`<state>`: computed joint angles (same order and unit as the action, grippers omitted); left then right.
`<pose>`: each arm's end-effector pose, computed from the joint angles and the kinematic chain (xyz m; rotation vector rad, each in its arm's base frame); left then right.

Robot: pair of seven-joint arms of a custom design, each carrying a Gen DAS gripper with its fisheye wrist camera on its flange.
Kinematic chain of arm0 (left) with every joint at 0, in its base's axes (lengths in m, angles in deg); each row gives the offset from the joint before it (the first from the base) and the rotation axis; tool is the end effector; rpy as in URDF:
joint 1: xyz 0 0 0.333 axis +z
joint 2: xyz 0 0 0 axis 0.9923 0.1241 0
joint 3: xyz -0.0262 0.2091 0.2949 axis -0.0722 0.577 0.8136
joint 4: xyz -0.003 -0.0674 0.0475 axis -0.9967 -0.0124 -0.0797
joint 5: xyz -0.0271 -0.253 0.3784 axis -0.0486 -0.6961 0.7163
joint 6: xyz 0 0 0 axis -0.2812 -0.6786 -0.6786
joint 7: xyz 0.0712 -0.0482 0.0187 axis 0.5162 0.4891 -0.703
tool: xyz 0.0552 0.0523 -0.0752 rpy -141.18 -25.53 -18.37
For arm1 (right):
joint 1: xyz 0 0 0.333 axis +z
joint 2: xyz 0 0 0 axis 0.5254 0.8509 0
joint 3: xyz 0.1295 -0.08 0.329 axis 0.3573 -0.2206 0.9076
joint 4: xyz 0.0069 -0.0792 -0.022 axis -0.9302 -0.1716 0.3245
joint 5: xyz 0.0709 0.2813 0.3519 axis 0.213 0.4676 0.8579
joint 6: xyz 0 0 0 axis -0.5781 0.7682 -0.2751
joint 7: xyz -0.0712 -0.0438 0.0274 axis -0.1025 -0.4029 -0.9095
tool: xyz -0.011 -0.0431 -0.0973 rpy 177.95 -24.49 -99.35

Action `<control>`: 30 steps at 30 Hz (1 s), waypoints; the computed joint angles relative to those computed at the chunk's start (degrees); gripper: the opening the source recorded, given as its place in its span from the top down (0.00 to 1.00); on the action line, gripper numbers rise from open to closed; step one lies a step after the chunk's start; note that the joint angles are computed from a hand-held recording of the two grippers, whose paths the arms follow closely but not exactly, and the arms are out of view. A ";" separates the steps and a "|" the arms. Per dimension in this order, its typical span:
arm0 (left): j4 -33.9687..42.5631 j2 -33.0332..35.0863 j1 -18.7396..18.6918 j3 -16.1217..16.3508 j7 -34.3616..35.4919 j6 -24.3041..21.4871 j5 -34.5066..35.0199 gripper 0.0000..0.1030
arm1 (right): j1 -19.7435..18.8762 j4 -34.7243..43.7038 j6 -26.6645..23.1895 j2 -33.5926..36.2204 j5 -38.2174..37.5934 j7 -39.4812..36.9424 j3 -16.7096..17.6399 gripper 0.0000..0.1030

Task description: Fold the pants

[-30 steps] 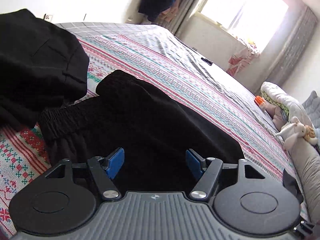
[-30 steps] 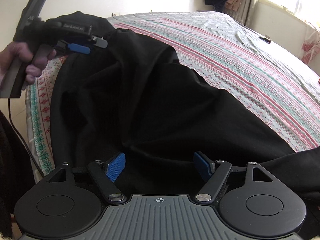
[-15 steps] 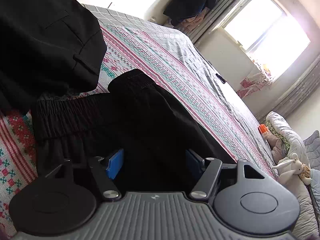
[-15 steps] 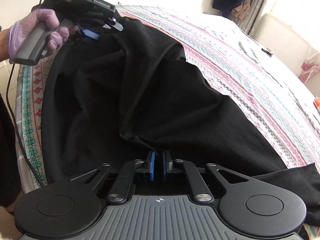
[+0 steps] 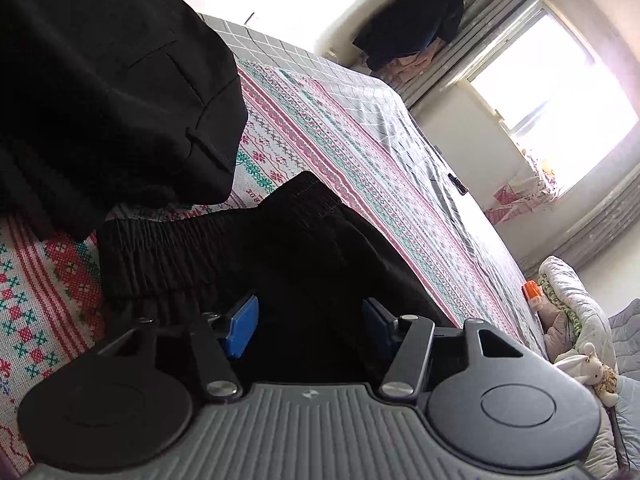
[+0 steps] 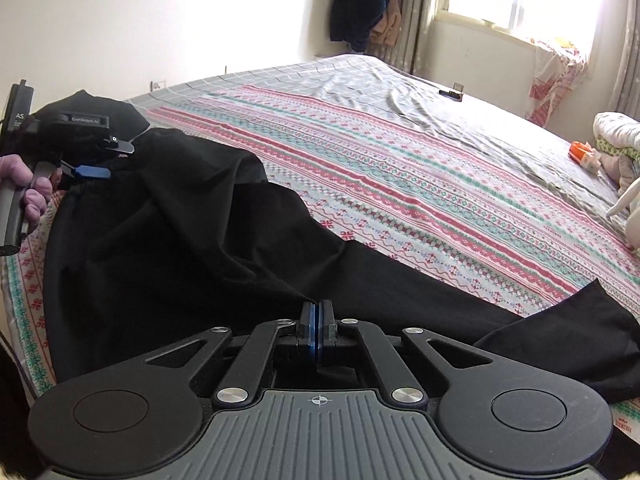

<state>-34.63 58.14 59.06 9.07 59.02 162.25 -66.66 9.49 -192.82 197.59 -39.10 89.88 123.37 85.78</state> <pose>0.6630 -0.2846 0.3782 -2.2297 1.4385 -1.3705 0.4875 0.0827 0.4141 -1.8390 1.5719 -0.8501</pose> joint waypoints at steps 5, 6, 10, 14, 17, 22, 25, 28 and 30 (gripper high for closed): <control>1.85 2.36 0.73 0.19 -1.45 2.56 -1.82 0.30 | -6.72 1.44 -2.51 0.92 -2.36 1.77 6.65 1.00; 2.37 3.10 -0.18 1.38 -0.77 3.95 -2.45 0.34 | -7.19 1.44 -3.04 0.93 -3.13 2.46 7.21 1.00; 4.66 4.95 -2.43 4.09 1.71 4.21 -5.95 0.44 | -9.89 1.53 -4.98 1.45 -6.39 5.54 9.84 1.00; 6.13 5.95 -0.99 2.40 2.05 3.67 -6.30 0.56 | -12.82 1.51 -6.21 1.68 -10.35 8.54 12.57 1.00; 6.74 6.07 -4.53 5.88 3.87 2.58 -7.53 0.62 | -11.01 1.45 -6.57 2.23 -12.01 9.73 10.48 1.00; 7.12 6.35 -16.78 18.53 6.65 0.13 -11.72 0.65 | -7.85 1.36 -6.70 2.59 -14.24 12.17 6.70 1.00; 6.52 6.27 -23.58 25.89 7.90 -0.66 -13.15 0.66 | -10.79 0.92 -4.95 1.48 -16.75 15.33 8.84 1.00; 5.59 5.98 -30.54 33.43 8.89 -1.98 -13.17 0.67 | -8.19 0.20 -3.15 0.51 -17.06 17.10 5.64 1.00; 4.51 5.10 -33.63 36.76 9.14 -2.35 -12.25 0.68 | -3.85 -0.30 -2.72 -0.11 -15.97 16.25 1.27 1.00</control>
<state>-30.12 63.25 25.42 45.83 68.17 159.90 -78.90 5.63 -193.12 194.87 -39.21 73.91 139.62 87.04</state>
